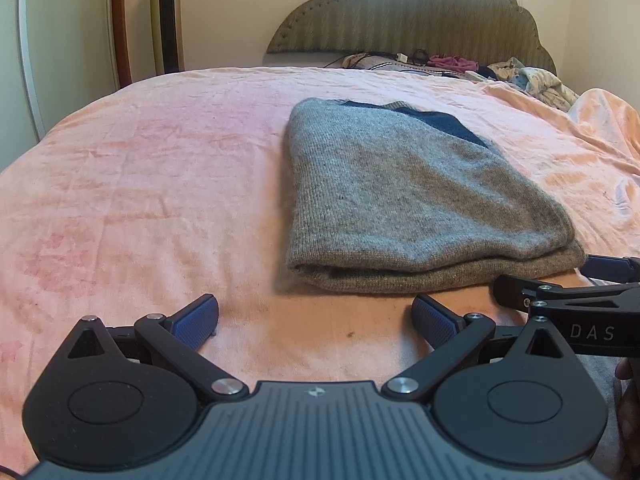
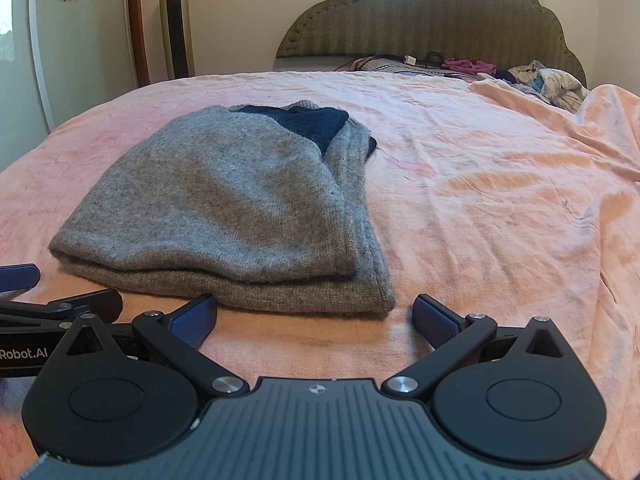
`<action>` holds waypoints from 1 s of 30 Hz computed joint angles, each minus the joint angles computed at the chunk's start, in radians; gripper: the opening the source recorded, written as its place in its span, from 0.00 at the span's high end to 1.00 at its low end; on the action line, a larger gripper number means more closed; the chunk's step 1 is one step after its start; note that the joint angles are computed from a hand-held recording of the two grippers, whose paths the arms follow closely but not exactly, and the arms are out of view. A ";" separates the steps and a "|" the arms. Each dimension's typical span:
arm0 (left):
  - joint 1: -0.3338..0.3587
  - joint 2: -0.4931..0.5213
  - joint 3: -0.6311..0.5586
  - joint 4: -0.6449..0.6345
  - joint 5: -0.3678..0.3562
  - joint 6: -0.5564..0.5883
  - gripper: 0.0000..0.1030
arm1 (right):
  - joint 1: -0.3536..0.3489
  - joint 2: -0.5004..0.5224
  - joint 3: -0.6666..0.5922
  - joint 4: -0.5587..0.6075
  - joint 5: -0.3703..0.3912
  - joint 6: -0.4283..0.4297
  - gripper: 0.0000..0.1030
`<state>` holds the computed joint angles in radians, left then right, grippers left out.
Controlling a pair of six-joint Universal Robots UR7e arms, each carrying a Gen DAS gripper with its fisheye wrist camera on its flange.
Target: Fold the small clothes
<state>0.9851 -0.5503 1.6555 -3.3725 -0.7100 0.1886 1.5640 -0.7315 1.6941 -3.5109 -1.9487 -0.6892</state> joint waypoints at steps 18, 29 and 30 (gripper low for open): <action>0.002 -0.006 0.002 0.015 -0.006 0.002 0.00 | 0.001 0.001 0.001 -0.003 -0.001 0.002 0.00; 0.006 -0.021 -0.014 0.091 -0.007 -0.017 0.00 | 0.001 0.003 -0.001 -0.004 -0.002 0.002 0.00; 0.006 -0.022 -0.015 0.096 -0.008 -0.019 0.00 | 0.001 0.003 -0.001 -0.004 -0.002 0.003 0.00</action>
<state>0.9915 -0.5723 1.6400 -3.2763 -0.7179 0.1700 1.5652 -0.7284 1.6933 -3.5149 -1.9504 -0.6864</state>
